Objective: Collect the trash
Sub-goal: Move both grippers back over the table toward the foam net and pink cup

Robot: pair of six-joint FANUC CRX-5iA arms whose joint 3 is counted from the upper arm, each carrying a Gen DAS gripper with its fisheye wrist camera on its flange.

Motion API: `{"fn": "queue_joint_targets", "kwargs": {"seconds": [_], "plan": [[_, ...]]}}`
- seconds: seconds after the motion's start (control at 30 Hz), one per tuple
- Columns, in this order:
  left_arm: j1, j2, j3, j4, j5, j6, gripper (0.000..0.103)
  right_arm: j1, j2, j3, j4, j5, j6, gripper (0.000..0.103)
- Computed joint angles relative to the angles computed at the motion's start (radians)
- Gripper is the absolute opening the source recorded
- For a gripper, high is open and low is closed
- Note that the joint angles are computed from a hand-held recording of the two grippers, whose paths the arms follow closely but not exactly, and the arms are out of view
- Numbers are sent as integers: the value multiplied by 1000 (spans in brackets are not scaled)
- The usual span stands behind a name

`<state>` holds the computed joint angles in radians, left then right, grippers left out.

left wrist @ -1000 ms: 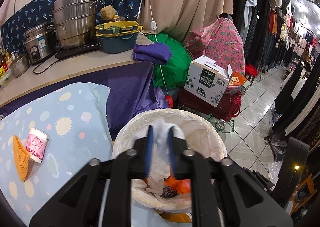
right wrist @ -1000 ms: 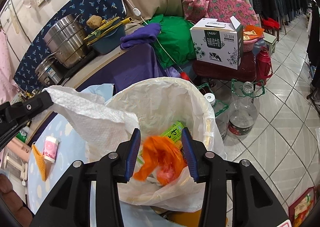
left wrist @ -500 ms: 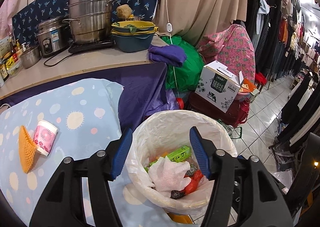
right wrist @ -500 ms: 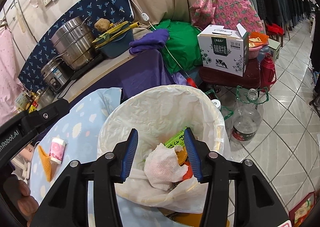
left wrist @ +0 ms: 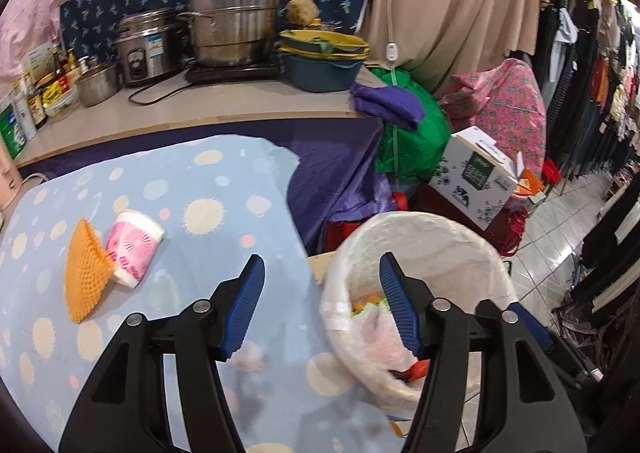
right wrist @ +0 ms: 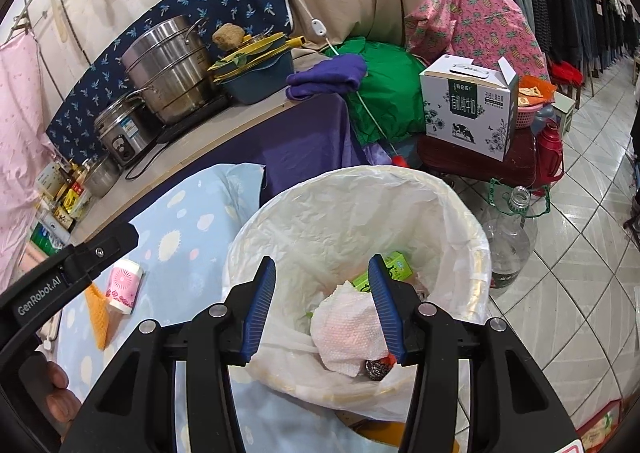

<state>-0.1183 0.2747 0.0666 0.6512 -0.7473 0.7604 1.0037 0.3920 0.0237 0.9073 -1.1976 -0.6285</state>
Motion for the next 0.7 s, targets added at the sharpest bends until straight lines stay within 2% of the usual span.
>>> {"fn": "queue_joint_targets", "kwargs": {"seconds": [0.17, 0.27, 0.4, 0.7], "plan": [[43, 7, 7, -50, 6, 49, 57, -5, 47, 70, -11, 11, 62, 50], [65, 5, 6, -83, 23, 70, 63, -9, 81, 119, -16, 25, 106, 52], [104, 16, 19, -127, 30, 113, 64, -14, 134, 197, -30, 47, 170, 52], [198, 67, 95, -236, 46, 270, 84, -24, 287, 437, -83, 85, 359, 52]]}}
